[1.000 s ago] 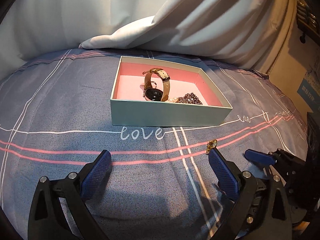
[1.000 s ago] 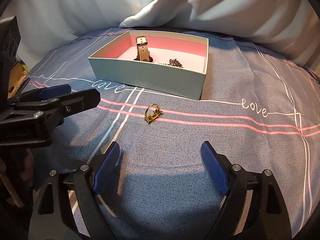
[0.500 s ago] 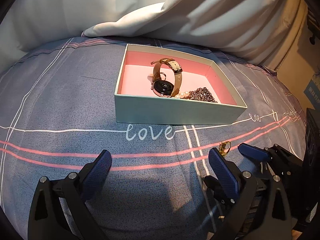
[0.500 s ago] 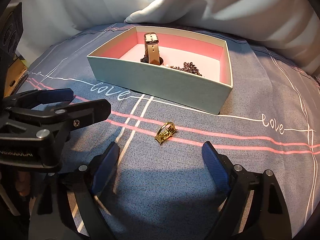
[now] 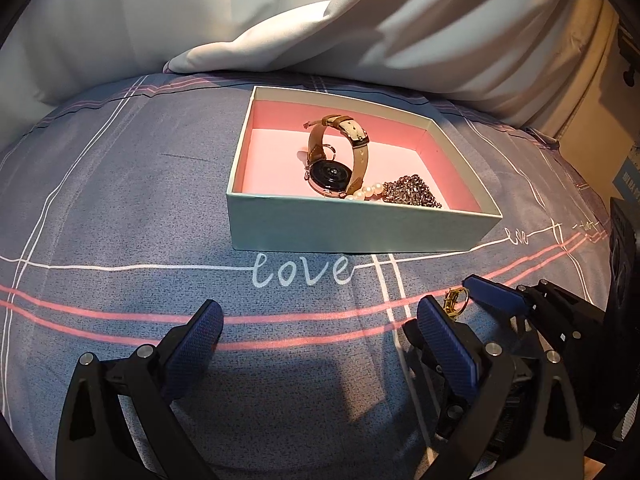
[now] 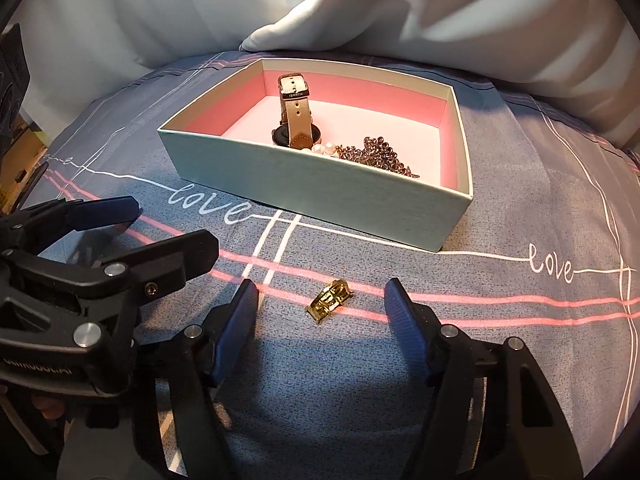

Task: Organize jewelry
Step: 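Move the right tool back to the gold ring beside the box, then close the right tool on the gold ring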

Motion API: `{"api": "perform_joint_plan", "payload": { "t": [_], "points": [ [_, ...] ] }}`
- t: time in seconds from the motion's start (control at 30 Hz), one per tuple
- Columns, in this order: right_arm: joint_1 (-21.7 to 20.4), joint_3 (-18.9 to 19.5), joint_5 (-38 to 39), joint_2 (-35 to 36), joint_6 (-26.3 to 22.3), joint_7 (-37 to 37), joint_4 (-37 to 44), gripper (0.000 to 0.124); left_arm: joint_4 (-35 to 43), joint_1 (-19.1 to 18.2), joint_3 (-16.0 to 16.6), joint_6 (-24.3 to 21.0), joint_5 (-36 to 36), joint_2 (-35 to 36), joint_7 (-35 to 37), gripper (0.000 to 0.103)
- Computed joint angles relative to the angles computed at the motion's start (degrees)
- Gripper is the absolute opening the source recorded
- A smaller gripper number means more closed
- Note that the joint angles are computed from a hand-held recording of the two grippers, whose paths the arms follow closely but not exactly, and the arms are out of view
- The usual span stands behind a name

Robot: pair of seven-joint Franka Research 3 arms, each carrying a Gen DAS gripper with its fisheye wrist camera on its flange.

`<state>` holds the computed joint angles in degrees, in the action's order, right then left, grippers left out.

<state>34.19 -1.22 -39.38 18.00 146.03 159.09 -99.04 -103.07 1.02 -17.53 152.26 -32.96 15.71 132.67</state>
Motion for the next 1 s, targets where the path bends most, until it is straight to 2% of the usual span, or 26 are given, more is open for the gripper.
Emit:
{"api": "perform_joint_plan", "payload": {
  "t": [0.07,0.1,0.17,0.27,0.7,0.83,0.93,1.0],
  "points": [
    [-0.2,-0.2,-0.2,-0.6,1.3,1.3,-1.1,0.045,0.0,-0.2,0.2,0.2,0.6,0.0,-0.5,0.096],
    [-0.3,-0.4,-0.3,-1.1,2.1,2.1,-1.9,0.041,-0.1,-0.3,0.2,0.3,0.9,0.0,-0.7,0.096],
    [-0.7,-0.4,-0.7,-2.1,4.1,3.3,-3.6,0.022,-0.4,-0.4,0.2,0.7,1.4,-0.1,-0.9,0.096],
    [-1.2,-0.2,-1.3,-3.4,5.8,4.6,-5.7,0.013,-0.5,-0.4,0.3,0.9,2.1,-0.1,-1.4,0.096],
    [-1.8,1.3,-1.8,-3.5,4.0,4.7,-5.4,0.011,-1.4,-1.1,-0.3,1.1,3.0,-0.9,0.1,0.096],
    [-1.8,1.4,-0.6,-2.3,3.0,2.5,-3.5,0.032,-1.2,-0.9,-0.7,0.7,1.4,-0.9,1.8,0.095],
    [-0.9,1.0,-0.8,-1.3,1.2,1.3,-1.9,0.034,-0.8,-0.8,-0.7,-0.4,0.7,-0.7,2.9,0.087],
    [-0.6,0.6,-1.4,-1.6,1.5,2.3,-2.3,0.029,-0.8,-1.0,-0.8,-0.7,0.6,-0.6,4.2,0.062]
  ]
}}
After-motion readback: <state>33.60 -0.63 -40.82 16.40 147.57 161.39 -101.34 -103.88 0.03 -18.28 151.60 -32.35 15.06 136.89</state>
